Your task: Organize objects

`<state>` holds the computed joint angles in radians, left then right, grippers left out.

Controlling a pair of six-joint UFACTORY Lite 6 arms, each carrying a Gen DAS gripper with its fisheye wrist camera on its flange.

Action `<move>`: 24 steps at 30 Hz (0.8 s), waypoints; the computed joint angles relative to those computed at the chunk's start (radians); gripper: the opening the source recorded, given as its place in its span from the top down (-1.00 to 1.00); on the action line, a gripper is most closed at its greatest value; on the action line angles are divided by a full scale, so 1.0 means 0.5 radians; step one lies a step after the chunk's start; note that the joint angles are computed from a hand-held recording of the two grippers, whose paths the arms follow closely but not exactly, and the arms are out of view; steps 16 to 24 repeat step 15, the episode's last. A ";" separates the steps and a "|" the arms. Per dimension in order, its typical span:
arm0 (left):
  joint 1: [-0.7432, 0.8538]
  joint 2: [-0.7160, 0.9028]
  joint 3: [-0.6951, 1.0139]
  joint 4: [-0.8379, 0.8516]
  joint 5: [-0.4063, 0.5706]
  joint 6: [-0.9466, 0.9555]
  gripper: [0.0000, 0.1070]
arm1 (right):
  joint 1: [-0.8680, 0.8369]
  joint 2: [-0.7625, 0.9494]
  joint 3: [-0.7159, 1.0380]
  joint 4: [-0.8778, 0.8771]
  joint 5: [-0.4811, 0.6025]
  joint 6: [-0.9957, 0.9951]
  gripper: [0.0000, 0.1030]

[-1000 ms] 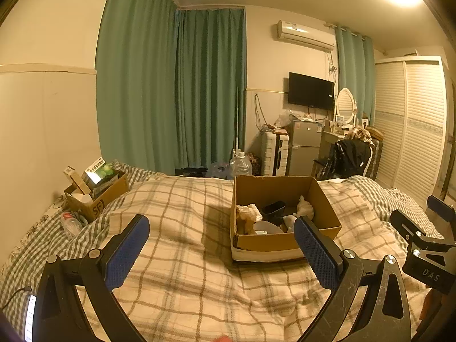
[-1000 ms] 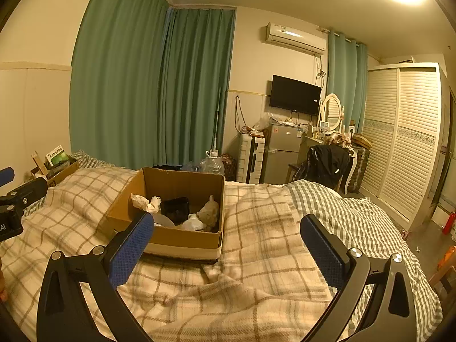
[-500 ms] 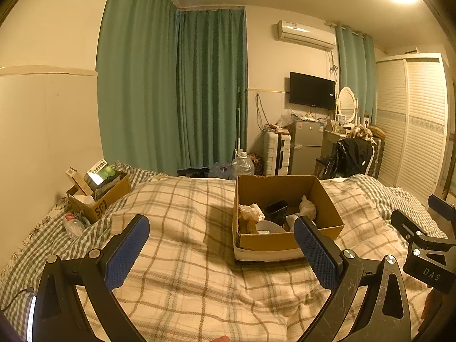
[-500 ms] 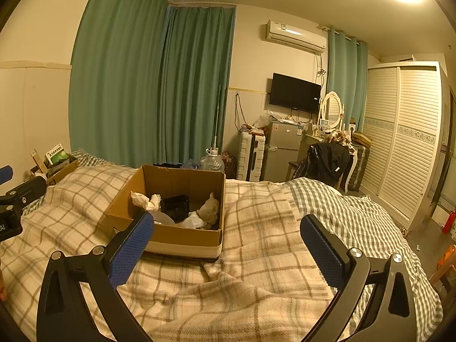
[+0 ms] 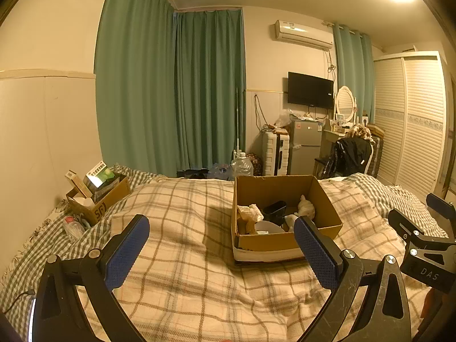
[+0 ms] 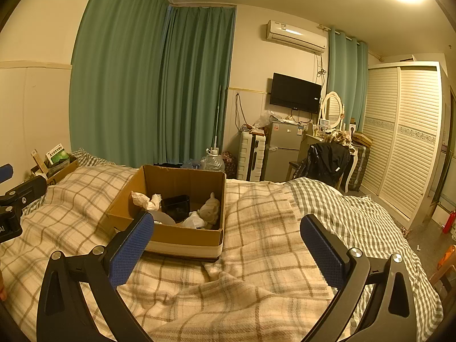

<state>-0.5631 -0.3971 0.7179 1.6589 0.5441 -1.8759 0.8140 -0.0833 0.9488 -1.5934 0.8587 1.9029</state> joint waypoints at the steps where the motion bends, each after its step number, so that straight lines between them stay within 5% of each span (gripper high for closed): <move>1: -0.001 -0.001 -0.001 0.002 0.001 -0.004 -0.93 | 0.000 0.000 0.000 0.000 0.000 0.000 -0.99; 24: -0.001 -0.016 -0.016 0.020 0.008 0.000 -0.93 | 0.004 0.008 -0.001 0.001 -0.009 0.003 -0.99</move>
